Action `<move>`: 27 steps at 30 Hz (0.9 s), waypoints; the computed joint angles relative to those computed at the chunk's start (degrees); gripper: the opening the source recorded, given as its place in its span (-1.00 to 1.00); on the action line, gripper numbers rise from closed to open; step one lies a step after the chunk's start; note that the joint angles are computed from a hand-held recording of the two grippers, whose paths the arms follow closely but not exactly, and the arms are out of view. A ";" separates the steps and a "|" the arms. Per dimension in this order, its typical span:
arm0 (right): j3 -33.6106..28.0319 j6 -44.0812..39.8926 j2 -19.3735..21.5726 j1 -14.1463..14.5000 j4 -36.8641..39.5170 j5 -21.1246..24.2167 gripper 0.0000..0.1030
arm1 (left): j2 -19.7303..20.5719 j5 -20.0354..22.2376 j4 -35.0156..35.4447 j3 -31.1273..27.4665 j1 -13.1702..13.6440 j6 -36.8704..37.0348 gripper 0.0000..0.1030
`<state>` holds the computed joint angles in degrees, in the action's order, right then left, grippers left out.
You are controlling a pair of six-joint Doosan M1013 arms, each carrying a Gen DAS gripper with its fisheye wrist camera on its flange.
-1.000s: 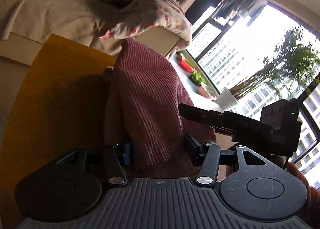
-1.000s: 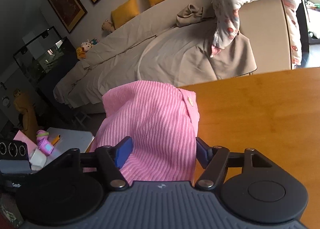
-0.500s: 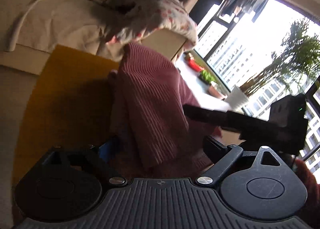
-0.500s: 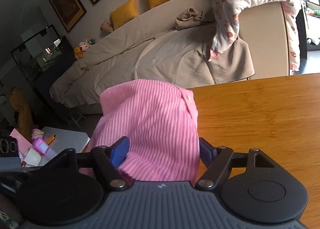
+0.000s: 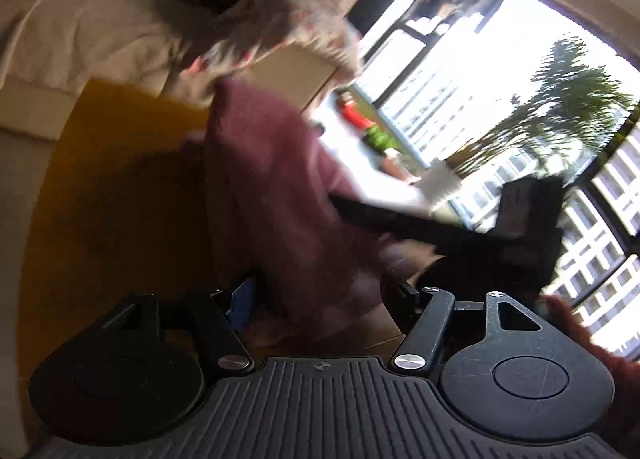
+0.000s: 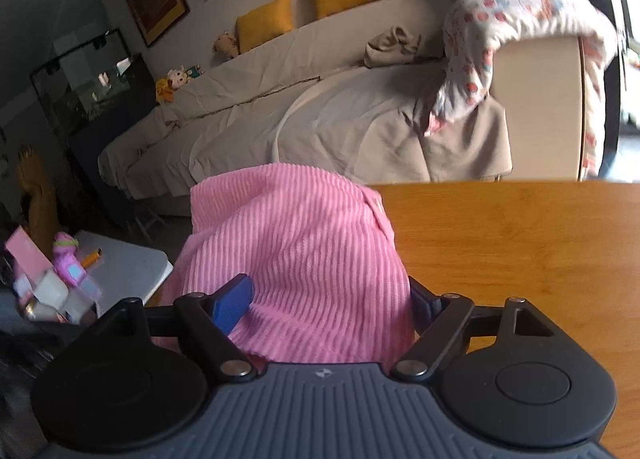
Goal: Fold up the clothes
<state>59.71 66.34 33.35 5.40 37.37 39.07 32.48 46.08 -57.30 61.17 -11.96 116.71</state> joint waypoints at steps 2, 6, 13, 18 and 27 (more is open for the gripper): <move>1.34 -3.95 -1.16 0.45 -1.04 -1.75 0.65 | -0.73 -1.50 -5.81 0.37 0.57 4.36 0.55; 4.64 -16.18 -3.77 1.77 0.05 -5.54 0.83 | 3.32 -0.99 -4.73 -8.24 0.04 4.23 0.59; 2.17 -9.08 -2.11 5.16 -17.01 -1.57 0.97 | 16.44 6.53 14.18 -28.73 -1.12 -20.77 0.25; 1.36 -8.59 -1.81 4.37 -13.60 -0.15 0.98 | 16.99 5.11 10.27 -28.17 0.10 -22.91 0.21; 7.14 -13.99 -4.56 -4.42 17.86 5.47 0.90 | 0.37 -2.76 -1.85 -0.98 1.15 -10.51 0.84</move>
